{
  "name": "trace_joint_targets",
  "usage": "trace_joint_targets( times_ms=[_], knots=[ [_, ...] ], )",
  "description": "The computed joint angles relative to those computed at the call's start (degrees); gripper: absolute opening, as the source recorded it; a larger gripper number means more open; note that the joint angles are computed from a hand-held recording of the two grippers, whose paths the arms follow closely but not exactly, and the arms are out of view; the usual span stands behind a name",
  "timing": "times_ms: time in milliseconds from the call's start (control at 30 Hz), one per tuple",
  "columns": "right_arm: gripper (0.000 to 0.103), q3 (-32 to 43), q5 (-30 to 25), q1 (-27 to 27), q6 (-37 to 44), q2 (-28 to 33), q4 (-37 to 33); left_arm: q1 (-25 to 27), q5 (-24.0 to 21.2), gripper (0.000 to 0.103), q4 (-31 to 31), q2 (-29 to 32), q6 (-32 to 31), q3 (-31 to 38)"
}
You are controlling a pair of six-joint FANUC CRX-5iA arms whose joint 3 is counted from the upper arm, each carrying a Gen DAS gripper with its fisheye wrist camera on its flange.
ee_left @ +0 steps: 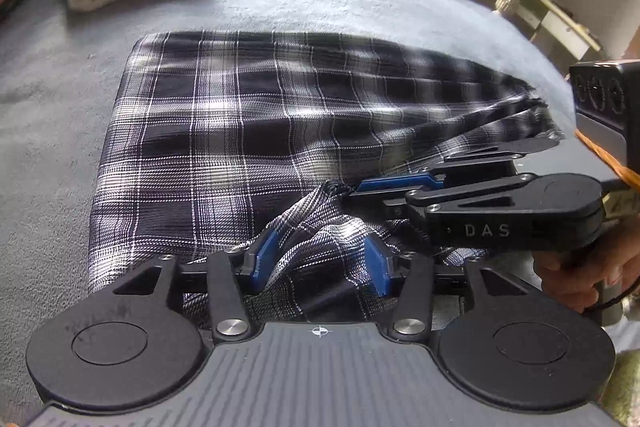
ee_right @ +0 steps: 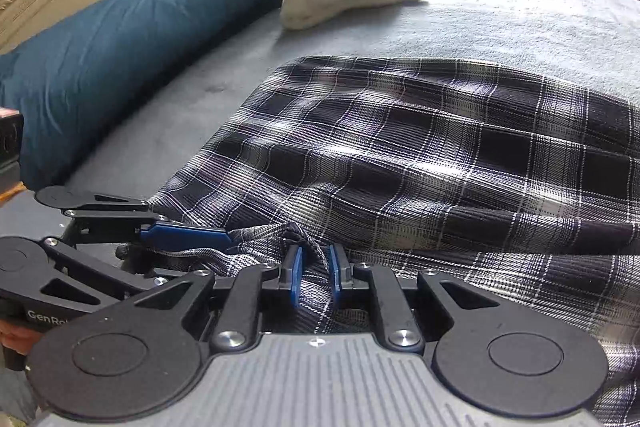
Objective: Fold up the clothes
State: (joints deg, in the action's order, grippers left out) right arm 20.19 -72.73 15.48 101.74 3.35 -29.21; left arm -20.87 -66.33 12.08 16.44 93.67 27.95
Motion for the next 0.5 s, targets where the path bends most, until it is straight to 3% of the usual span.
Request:
trace_joint_targets(
  times_ms=[100,300,500],
  knots=[
    [0.015,-0.6,0.3,0.1,-0.4,-0.5,0.3,-1.0,-4.6,0.060,-2.2,2.5,2.2,5.0],
    [0.015,0.4,-0.4,-0.9,-1.9,0.6,-1.5,-2.8,-13.5,0.062,-7.8,6.6,7.2,15.2],
    [0.015,0.6,-0.5,-1.2,-2.1,0.9,-1.9,-3.7,-13.8,0.066,-13.8,6.0,11.3,18.2]
  ],
)
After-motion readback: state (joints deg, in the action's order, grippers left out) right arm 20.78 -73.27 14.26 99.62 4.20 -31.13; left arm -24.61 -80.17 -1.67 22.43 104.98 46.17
